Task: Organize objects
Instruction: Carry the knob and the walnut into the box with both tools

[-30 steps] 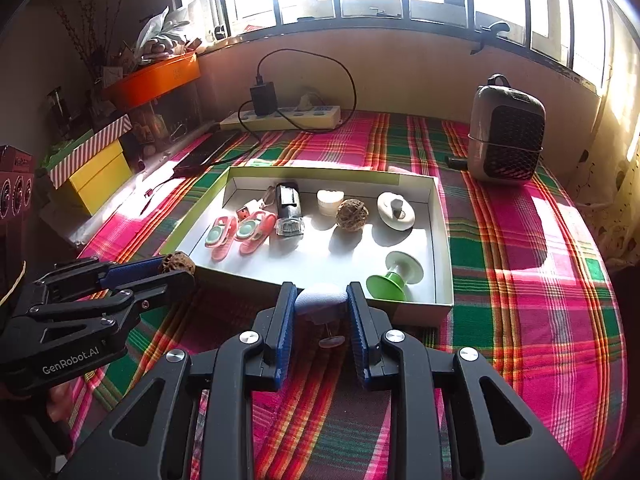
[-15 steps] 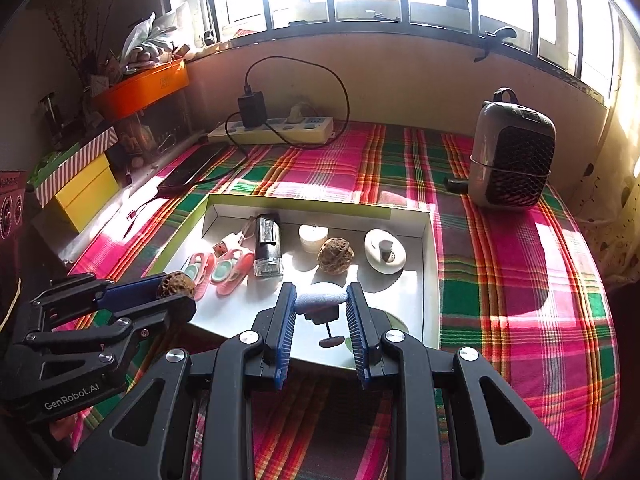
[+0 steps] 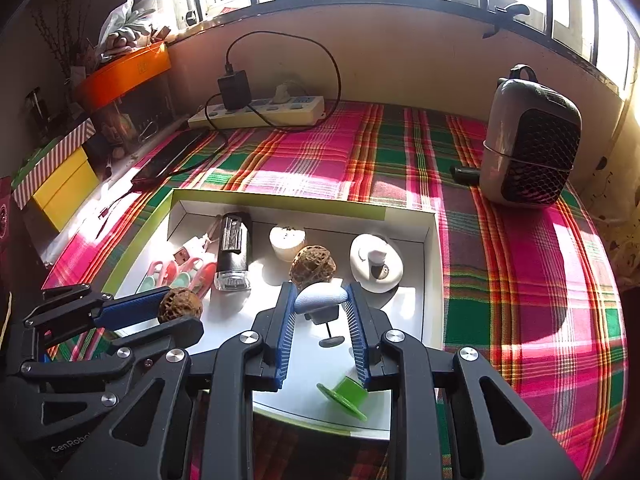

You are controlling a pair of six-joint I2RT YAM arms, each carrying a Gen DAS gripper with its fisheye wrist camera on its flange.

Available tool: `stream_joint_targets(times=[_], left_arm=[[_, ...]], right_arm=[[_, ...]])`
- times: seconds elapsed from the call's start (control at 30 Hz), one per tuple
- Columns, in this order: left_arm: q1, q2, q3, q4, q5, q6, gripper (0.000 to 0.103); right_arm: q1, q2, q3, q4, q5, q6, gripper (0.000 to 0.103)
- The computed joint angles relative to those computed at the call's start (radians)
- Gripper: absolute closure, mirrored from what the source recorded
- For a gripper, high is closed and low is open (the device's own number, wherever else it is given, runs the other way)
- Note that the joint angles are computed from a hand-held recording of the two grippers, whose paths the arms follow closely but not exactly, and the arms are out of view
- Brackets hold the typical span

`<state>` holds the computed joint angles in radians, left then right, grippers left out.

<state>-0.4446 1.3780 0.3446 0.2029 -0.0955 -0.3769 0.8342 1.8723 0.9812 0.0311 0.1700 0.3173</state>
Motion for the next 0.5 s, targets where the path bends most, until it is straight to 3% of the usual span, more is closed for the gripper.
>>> stream_joint_targets(times=[0.5], left_arm=[[0.023, 0.125, 0.039, 0.042, 0.016, 0.012, 0.076]], right_arm=[[-0.021, 0.086, 0.057, -0.009, -0.024, -0.029, 0.076]])
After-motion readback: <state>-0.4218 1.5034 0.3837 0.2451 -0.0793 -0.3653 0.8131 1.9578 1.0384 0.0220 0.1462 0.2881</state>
